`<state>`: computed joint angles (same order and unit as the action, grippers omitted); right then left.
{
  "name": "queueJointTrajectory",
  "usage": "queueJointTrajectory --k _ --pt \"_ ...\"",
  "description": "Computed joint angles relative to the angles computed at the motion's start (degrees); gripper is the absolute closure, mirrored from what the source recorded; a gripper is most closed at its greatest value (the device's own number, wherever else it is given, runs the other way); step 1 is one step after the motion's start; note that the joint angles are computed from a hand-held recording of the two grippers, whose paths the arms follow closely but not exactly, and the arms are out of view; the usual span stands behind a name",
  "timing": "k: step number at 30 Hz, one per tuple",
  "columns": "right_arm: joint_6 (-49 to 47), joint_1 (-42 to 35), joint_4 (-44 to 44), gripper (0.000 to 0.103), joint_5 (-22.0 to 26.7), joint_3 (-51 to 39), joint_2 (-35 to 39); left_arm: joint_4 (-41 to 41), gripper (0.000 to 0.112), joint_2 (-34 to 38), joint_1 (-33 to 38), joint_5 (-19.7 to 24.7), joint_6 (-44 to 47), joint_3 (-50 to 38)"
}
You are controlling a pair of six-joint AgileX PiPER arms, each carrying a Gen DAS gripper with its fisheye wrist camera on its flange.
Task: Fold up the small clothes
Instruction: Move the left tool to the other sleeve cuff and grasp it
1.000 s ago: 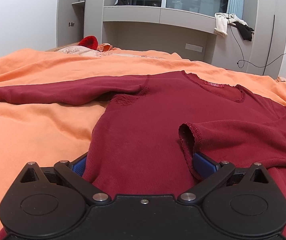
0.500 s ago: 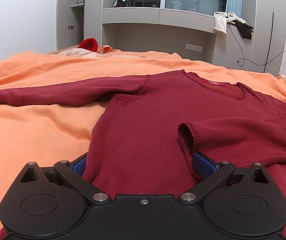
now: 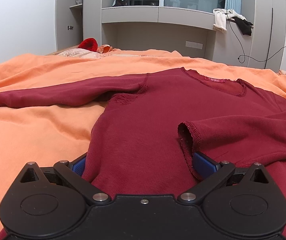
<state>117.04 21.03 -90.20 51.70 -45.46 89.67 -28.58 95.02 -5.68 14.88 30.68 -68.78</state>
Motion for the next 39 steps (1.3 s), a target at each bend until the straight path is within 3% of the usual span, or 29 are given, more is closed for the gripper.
queueJointTrajectory --k 7,14,23,27,34,39 --pt "-6.7 5.6 8.8 0.000 2.3 0.3 -6.0 -3.8 0.010 0.2 1.0 2.1 2.6 -1.0" --pt "-9.7 17.9 11.9 0.000 7.7 1.5 -11.1 -17.0 0.010 0.9 7.1 10.3 11.2 -4.7" --pt "-12.2 34.5 13.9 0.000 11.2 -1.7 -11.6 -16.3 0.010 3.8 12.8 13.3 5.8 -10.3" --pt "-11.6 39.1 14.7 0.000 10.8 -4.2 -10.1 -17.2 0.010 5.7 16.1 15.7 5.8 -13.4" --pt "-13.5 43.2 16.0 0.000 4.9 -6.5 -6.2 -19.1 0.010 10.7 24.2 20.4 7.2 -20.7" --pt "-18.1 45.6 15.9 0.000 6.2 -8.9 -2.2 -25.1 0.010 17.3 29.6 23.7 7.5 -28.3"
